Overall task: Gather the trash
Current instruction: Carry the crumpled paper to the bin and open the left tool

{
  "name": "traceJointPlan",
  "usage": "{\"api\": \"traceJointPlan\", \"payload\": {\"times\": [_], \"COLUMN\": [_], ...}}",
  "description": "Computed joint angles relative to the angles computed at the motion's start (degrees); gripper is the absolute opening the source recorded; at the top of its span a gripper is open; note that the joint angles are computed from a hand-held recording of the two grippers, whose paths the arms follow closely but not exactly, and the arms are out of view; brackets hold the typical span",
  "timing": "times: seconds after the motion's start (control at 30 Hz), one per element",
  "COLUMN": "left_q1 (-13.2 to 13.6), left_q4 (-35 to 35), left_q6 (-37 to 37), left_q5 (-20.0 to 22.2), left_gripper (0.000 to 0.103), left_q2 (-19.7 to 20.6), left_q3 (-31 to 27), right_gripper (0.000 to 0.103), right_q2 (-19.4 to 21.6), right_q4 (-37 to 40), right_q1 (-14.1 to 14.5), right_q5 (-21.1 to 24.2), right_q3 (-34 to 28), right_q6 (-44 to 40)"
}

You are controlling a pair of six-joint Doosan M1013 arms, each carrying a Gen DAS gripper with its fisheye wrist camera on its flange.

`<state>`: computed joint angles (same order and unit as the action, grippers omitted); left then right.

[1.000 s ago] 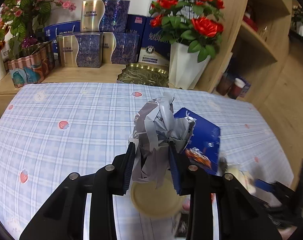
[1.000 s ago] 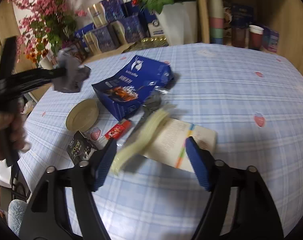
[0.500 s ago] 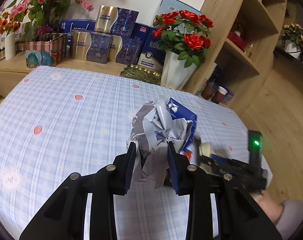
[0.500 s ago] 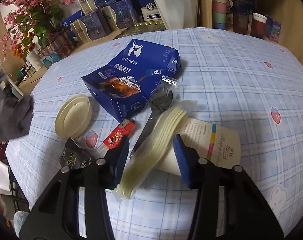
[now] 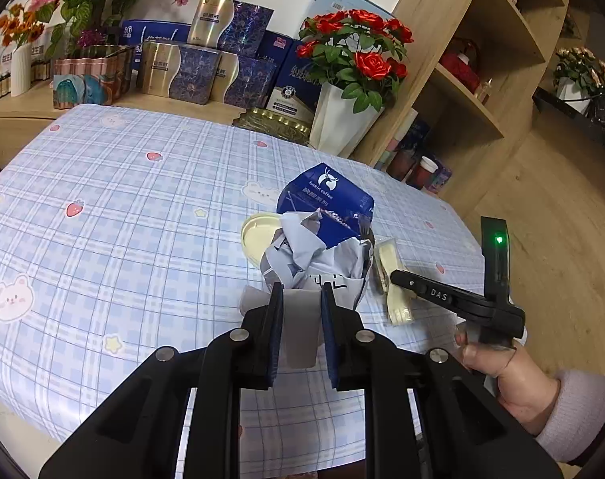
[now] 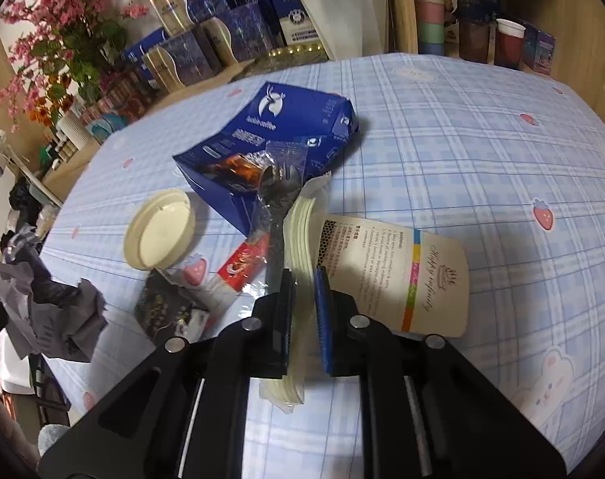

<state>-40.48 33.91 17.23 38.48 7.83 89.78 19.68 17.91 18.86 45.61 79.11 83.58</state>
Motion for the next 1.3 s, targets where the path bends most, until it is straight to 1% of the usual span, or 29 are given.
{"api": "traceJointPlan", "payload": {"times": [0.37, 0.57, 0.8, 1.0, 1.1, 1.3], "left_q1": [-1.72, -3.00, -5.09, -6.83, -7.57, -8.92], "left_q4": [1.77, 0.29, -3.92, -9.42, -12.27, -15.64], "left_q6": [-0.70, 0.57, 4.50, 9.45, 12.04, 14.51], "left_q5": [0.70, 1.06, 0.52, -0.73, -0.27, 0.26], "left_gripper": [0.018, 0.018, 0.018, 0.018, 0.018, 0.018], "left_q2": [-0.95, -1.82, -2.76, -3.18, -2.83, -2.36], "left_q3": [-0.19, 0.48, 2.17, 3.86, 4.16, 5.37], "right_gripper": [0.015, 0.015, 0.015, 0.015, 0.015, 0.015], "right_q2": [-3.37, -5.82, -8.99, -11.92, -13.11, -15.56], "right_q4": [3.72, 6.22, 9.09, 10.62, 11.30, 12.62], "right_q1": [-0.48, -0.68, -0.85, -0.57, -0.39, -0.32], "right_q5": [-3.06, -4.11, -5.21, -6.73, -7.06, -8.08], "right_q3": [2.52, 4.82, 8.13, 11.29, 12.60, 15.46], "right_q6": [-4.27, -6.77, -10.02, -12.67, -13.66, -15.41]}}
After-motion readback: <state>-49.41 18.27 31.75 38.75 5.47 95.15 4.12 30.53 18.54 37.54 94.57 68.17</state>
